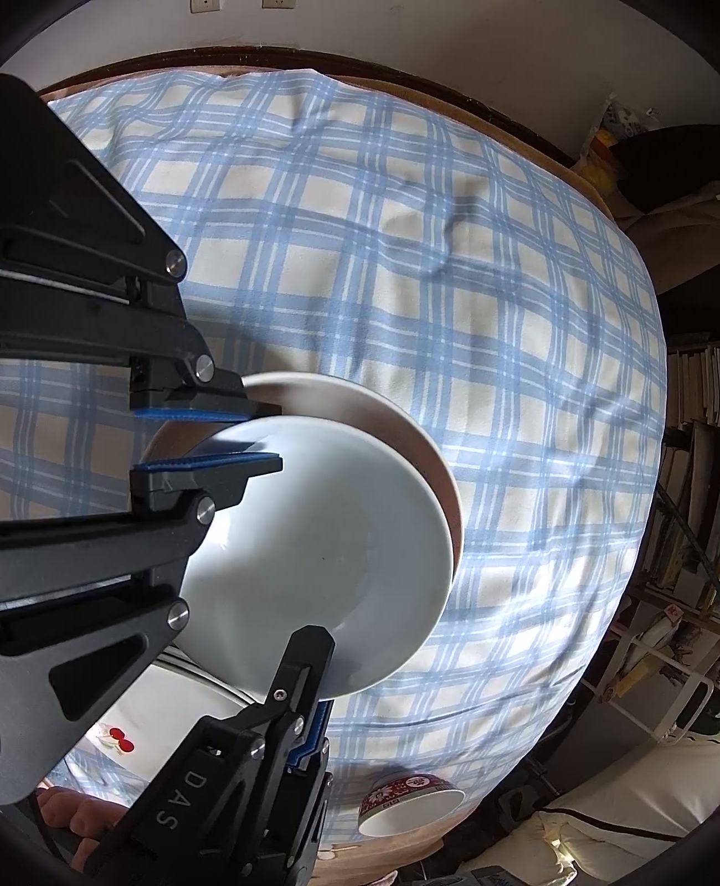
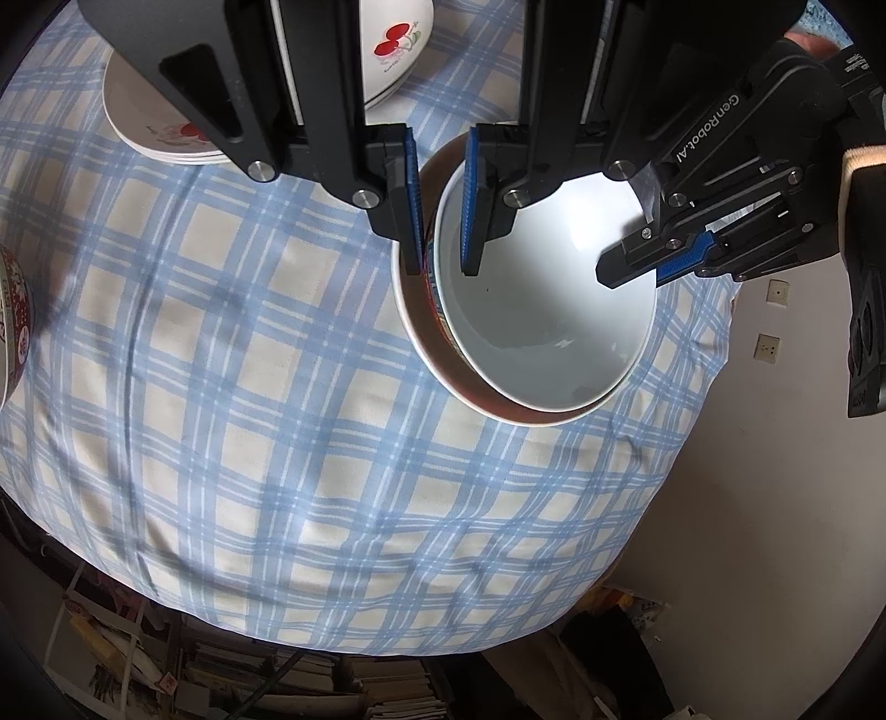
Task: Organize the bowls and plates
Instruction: 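Lift the red-patterned bowl with both grippers and carry it over the white bowl, then lower the red-patterned bowl into the white bowl and open both grippers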
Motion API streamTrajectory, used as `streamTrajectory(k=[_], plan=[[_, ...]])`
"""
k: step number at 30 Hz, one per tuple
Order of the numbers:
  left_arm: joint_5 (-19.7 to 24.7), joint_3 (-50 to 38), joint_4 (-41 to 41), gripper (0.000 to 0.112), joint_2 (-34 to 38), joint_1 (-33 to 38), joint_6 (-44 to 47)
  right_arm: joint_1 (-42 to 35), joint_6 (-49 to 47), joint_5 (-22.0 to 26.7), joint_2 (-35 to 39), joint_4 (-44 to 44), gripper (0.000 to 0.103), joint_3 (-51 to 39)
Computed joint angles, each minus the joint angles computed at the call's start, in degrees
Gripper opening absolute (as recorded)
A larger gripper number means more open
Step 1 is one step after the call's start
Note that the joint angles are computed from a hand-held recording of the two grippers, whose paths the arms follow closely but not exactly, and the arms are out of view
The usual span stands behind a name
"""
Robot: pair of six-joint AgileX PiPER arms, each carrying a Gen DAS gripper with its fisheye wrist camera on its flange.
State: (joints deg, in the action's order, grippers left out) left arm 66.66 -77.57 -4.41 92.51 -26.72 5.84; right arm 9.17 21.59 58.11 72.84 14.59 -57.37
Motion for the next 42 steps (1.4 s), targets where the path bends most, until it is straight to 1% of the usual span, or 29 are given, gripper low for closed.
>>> streamTrajectory(k=[4, 6, 9, 15, 21, 26, 30, 32, 36, 38, 39, 41, 42], plan=[[0.02, -0.04, 1.03, 0.011, 0.01, -0.59, -0.23, -1.21, -1.74, 0.16, -0.13, 1.69, 0.014, 0.30], [-0.06, -0.11, 2.87, 0.011, 0.04, -1.46, -1.11, -1.54, -2.40, 0.49, -0.01, 2.46, 0.014, 0.20], [-0.94, 0.67, 4.31, 0.010, -0.71, -2.23, -2.80, -1.74, -1.70, 0.55, -0.45, 2.44, 0.017, 0.19], [-2.03, 1.76, 6.47, 0.010, -1.32, -3.73, -4.68, -1.82, -1.33, 0.85, -0.51, 2.29, 0.017, -0.03], [-2.70, 2.81, 9.21, 0.012, -2.10, -5.61, -5.97, -3.37, -2.88, 1.36, -1.01, 4.31, 0.017, 0.55], [-3.27, 3.50, 13.29, 0.013, -2.94, -8.29, -8.15, -3.66, -3.24, 1.82, -1.30, 4.80, 0.018, 0.50], [-3.51, 3.52, 12.95, 0.014, -4.83, -7.76, -8.63, -4.73, -4.96, 1.73, -2.09, 7.01, 0.019, 0.95], [-2.79, 2.96, 12.18, 0.014, -4.94, -7.30, -8.18, -4.79, -5.10, 2.16, -2.21, 6.70, 0.021, 0.72], [-2.13, 2.39, 11.49, 0.015, -4.94, -6.59, -7.92, -5.50, -5.78, 1.78, -3.25, 7.73, 0.022, 0.86], [-1.83, 1.73, 10.51, 0.017, -5.01, -6.01, -7.66, -6.24, -6.91, 1.95, -4.12, 8.46, 0.028, 0.67], [-1.53, 1.25, 10.16, 0.021, -5.00, -5.85, -7.63, -6.54, -7.49, 2.17, -4.36, 8.67, 0.030, 0.50], [-0.99, 0.27, 9.67, 0.026, -5.05, -5.97, -7.78, -6.66, -7.43, 2.76, -4.84, 7.71, 0.043, -0.06], [-0.68, -0.34, 9.76, 0.030, -5.03, -6.37, -8.05, -6.68, -7.14, 3.00, -5.17, 6.91, 0.046, -0.27]])
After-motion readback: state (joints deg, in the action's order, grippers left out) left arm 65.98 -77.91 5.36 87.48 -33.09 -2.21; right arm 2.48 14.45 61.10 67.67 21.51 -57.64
